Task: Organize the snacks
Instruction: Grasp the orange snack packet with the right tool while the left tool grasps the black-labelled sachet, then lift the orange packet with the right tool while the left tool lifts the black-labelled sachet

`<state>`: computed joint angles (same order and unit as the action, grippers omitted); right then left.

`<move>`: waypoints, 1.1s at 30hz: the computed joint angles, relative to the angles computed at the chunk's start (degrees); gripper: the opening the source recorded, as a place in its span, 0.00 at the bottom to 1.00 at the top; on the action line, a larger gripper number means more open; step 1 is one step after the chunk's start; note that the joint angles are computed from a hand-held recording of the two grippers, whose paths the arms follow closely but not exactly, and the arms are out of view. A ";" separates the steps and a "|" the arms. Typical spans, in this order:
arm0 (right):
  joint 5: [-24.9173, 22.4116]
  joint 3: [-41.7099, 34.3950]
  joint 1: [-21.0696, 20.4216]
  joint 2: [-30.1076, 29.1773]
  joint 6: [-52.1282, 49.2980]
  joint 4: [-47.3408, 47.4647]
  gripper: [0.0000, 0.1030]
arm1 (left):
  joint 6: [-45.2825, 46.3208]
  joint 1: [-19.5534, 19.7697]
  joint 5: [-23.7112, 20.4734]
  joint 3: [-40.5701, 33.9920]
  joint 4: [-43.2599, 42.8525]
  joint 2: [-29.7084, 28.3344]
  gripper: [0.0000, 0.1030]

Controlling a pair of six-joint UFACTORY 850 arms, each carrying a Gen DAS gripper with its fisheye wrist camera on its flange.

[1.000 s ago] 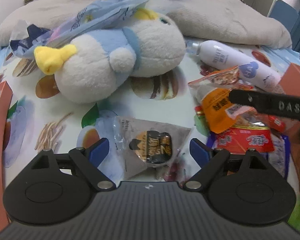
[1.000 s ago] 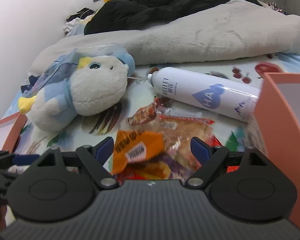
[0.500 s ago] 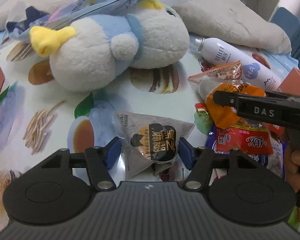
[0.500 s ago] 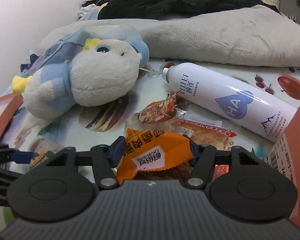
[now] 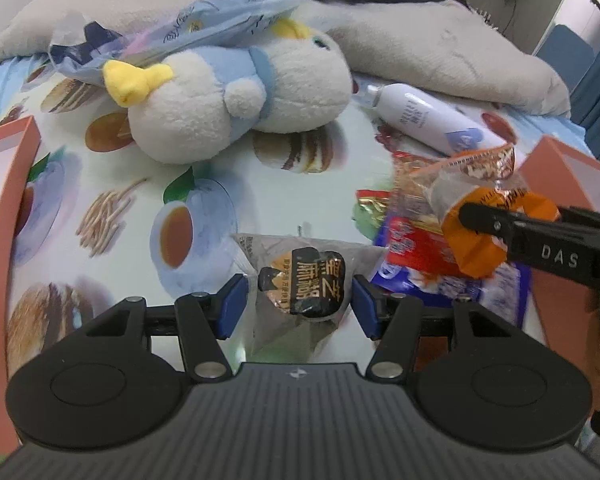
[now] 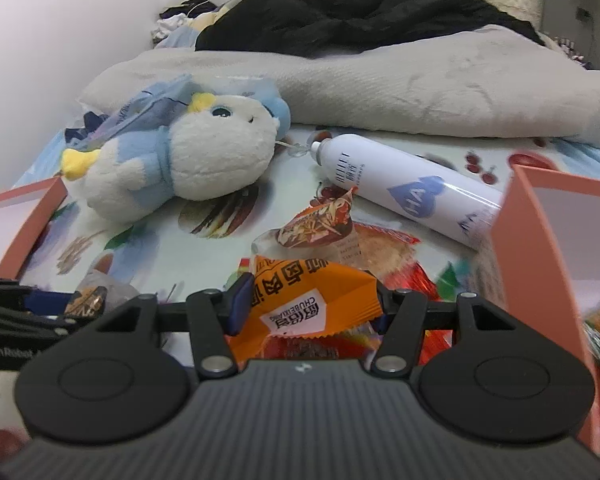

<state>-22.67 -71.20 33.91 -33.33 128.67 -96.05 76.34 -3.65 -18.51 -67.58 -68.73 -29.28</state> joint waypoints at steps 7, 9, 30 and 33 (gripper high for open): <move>-4.18 6.57 4.13 6.32 0.43 4.43 0.58 | 6.49 0.42 -2.78 8.25 -6.34 6.97 0.60; -5.30 8.48 5.61 8.18 0.63 5.68 0.58 | 7.23 0.41 -2.82 10.51 -6.65 8.98 0.59; -13.55 17.80 16.30 16.67 1.54 14.69 0.58 | 12.64 1.95 -6.17 23.23 -11.98 23.44 0.59; -14.44 17.93 16.66 17.30 1.78 14.48 0.58 | 11.30 1.80 -6.73 23.38 -11.54 24.25 0.59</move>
